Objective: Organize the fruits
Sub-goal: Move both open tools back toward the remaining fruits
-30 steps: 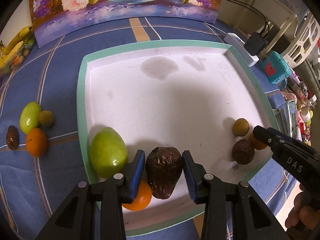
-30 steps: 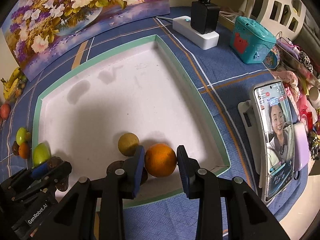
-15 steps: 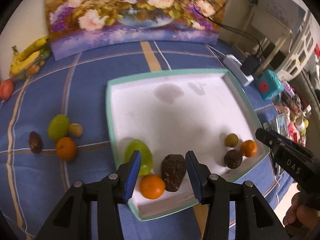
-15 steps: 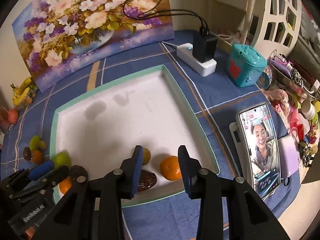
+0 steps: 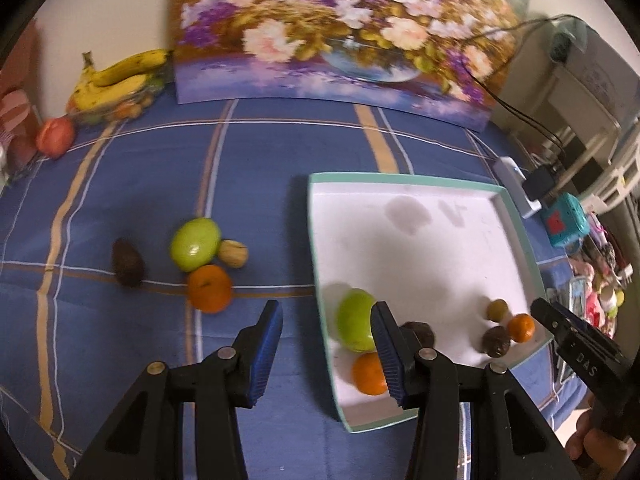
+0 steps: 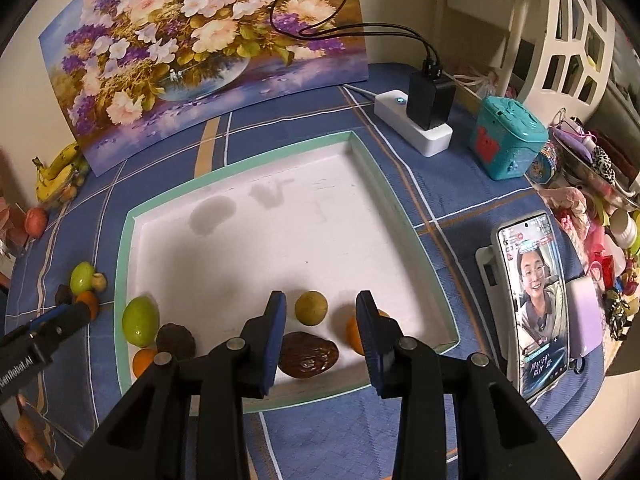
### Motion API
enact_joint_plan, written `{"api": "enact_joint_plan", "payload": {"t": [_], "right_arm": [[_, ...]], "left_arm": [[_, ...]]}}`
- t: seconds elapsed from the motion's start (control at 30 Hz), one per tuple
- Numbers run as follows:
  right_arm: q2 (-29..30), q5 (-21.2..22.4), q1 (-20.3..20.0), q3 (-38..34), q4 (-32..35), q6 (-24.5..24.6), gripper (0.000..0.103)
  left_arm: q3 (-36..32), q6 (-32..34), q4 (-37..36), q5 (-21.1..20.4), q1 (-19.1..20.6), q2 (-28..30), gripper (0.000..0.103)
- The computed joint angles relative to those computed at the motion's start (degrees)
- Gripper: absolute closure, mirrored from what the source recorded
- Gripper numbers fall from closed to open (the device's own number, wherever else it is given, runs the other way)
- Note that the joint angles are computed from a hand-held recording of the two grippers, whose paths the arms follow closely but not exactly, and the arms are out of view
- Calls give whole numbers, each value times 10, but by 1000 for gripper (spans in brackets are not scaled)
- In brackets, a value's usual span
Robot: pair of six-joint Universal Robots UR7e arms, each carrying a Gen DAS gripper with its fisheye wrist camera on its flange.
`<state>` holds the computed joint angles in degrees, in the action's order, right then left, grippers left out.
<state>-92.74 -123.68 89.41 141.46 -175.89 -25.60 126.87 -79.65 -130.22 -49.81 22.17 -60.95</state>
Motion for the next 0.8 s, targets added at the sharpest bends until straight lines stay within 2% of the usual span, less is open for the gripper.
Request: {"api": "enact_joint_plan", "payload": {"t": [0.13,0.17,0.2,0.33,0.4,0.43,0.53,0.7,0.73,0.77,0.8], "right_arm": [[4,0,5,1,1,0,66],[5,-1,7,1,1,0,66],[6,-1,8,1,1,0,66],[17,-9,17,3,1,-3,64],[28,-15,24,4,-5,-7,46],[32,-16,27,5,-8,-8,37],[43,-16,37,7,-10,-11,36],[66,-18,50,12,-20,-19,31],[70,-19,51,12,-22,-19,28],[74,-19,53,13,-26,-17,19],[75,-19,54,14,-28,-17,14]], "left_arm": [[10,-27,19,2,4,-17,53],[11,-36,28,3,5,-22,46],[12,-44,37,3,6,-25,33],[10,-82,88,5,10,-34,22],[8,-105,118,5,13,-38,7],[7,-117,133,6,14,-40,6],[9,-142,158,7,15,-48,0],[12,-198,207,13,15,-63,0],[12,-208,217,14,14,-66,0],[13,-219,228,16,13,-69,0],[13,-226,235,18,13,-72,0]]}}
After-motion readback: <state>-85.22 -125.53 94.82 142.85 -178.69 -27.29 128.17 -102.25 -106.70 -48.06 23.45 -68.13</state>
